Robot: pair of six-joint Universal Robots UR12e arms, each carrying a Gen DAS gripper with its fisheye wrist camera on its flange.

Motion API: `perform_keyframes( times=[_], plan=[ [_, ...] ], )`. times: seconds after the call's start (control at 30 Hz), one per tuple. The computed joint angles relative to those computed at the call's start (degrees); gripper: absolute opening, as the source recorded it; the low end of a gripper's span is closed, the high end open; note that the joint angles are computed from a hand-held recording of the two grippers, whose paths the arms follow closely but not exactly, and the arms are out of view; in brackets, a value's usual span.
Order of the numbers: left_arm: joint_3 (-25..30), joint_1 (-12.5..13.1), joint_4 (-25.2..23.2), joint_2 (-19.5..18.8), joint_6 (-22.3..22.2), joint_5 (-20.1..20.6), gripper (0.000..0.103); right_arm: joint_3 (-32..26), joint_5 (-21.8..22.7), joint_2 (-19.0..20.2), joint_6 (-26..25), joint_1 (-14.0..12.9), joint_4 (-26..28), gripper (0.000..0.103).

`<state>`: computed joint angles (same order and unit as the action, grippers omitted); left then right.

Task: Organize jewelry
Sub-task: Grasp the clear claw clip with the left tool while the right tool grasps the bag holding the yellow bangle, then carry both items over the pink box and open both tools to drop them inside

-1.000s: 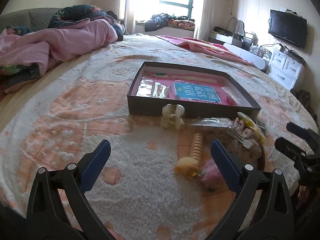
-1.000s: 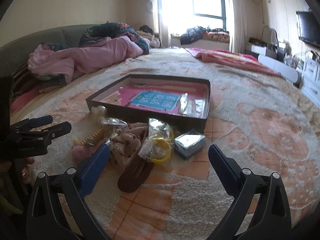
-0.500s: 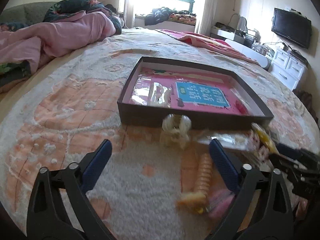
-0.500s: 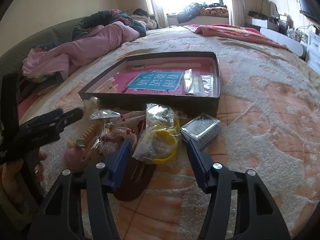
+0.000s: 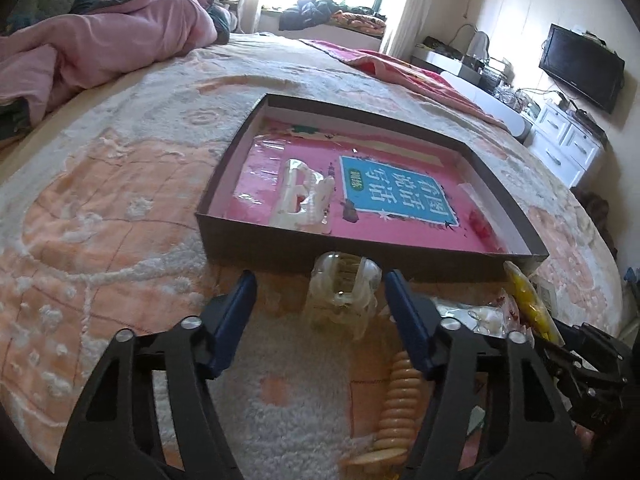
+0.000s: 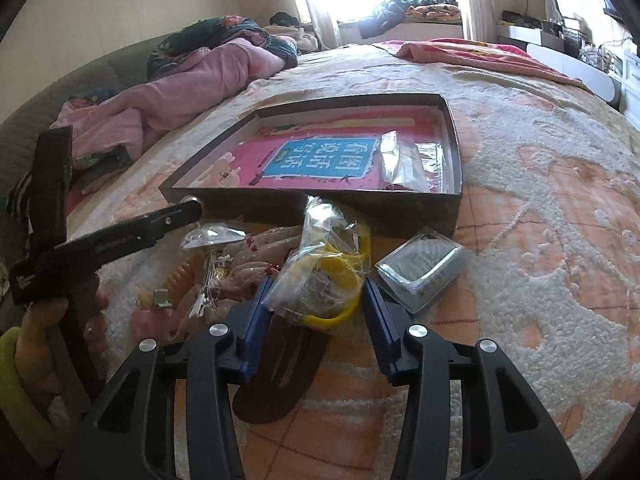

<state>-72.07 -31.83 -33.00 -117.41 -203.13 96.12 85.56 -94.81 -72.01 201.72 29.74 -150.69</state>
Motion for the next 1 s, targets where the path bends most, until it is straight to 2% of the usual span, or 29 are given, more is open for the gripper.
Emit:
perform_keyframes(
  times=[0.23,0.33,0.6,1.0],
  plan=[
    [0.7,0.4,-0.7,-0.5,-0.1,-2.8,0.038,-0.6,2.3,0.4,2.0,-0.5,0.0,0.045],
    [0.9,0.3,-1.0,-0.6,0.7,-3.0,0.030,-0.9,3.2,0.5,2.5,-0.7,-0.3,0.041],
    [0.9,0.1,-0.9,-0.5,1.0,-2.1,0.029,-0.1,1.2,-0.1,-0.2,0.0,-3.5,0.039],
    [-0.2,-0.4,-0.5,0.8,1.5,-0.4,0.029,0.5,-2.2,-0.8,-2.2,0.5,-5.3,0.037]
  ],
)
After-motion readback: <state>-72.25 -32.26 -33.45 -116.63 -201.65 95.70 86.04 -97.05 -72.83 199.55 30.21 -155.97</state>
